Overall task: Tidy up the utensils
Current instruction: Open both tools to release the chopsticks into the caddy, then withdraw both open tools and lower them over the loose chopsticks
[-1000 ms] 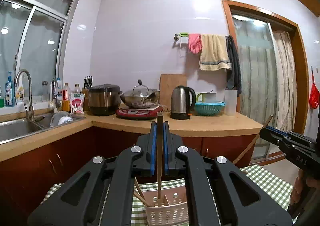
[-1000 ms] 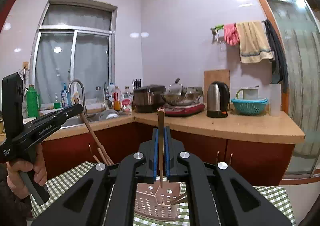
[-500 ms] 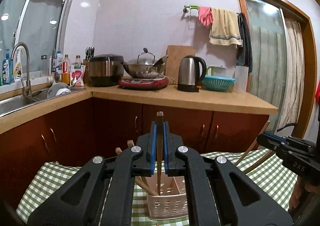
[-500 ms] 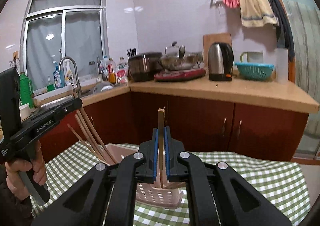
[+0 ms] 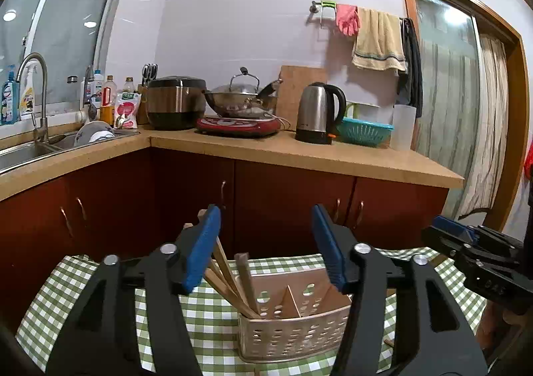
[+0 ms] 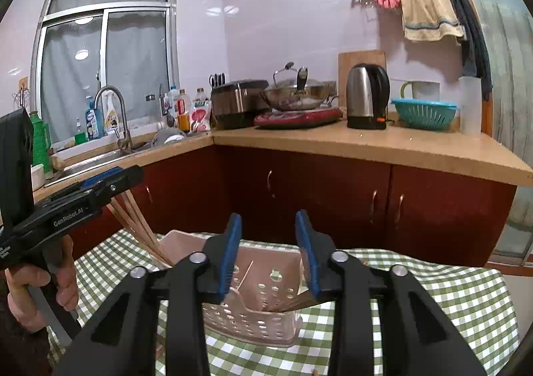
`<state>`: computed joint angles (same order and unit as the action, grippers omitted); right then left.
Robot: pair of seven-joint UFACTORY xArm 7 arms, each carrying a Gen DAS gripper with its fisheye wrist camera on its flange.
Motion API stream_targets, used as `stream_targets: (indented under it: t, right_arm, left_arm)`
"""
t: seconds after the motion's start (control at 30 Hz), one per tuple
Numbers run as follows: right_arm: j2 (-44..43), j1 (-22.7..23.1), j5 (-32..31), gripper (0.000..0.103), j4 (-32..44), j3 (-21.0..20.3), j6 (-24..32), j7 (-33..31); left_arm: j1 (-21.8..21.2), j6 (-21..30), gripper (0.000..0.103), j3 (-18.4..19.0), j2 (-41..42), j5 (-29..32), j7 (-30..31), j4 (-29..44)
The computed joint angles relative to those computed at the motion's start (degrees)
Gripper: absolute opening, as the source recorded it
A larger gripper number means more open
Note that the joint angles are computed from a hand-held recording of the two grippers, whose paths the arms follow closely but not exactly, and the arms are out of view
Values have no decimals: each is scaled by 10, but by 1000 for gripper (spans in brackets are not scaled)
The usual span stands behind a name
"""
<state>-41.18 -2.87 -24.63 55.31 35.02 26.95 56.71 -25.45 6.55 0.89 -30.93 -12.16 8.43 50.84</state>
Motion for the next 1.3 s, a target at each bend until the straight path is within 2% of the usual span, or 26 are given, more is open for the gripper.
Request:
stream_targets:
  t: [0.2, 0.33, 0.43, 0.57, 0.83, 1.0, 1.2, 1.3]
  right_arm:
    - [-23, -6, -4, 44, 3, -1, 1, -1]
    - [-57, -6, 0, 48, 0, -1, 15, -8]
    - [-95, 5, 12, 50, -20, -3, 34, -15]
    - [-150, 32, 33, 50, -60, 2, 74, -26]
    - [-259, 113, 91, 50, -143, 37, 199, -13]
    - [-295, 170, 135, 48, -180, 63, 276, 24]
    - [-315, 229, 167, 44, -219, 82, 323, 78]
    - [-321, 254, 170, 43, -236, 85, 336, 101]
  left_arm:
    - [-2, 4, 68, 2, -7, -3, -1, 2]
    - [4, 4, 80, -2, -36, -3, -10, -13]
    - [6, 6, 83, -4, -74, 1, -15, -41]
    - [30, 27, 84, -21, -138, 17, -35, -92]
    - [59, 119, 84, -45, -304, 42, -74, -223]
    - [68, 194, 84, -59, -406, 58, -90, -289]
    - [62, 298, 84, -68, -514, 60, -110, -350]
    - [57, 333, 83, -73, -555, 58, -118, -374]
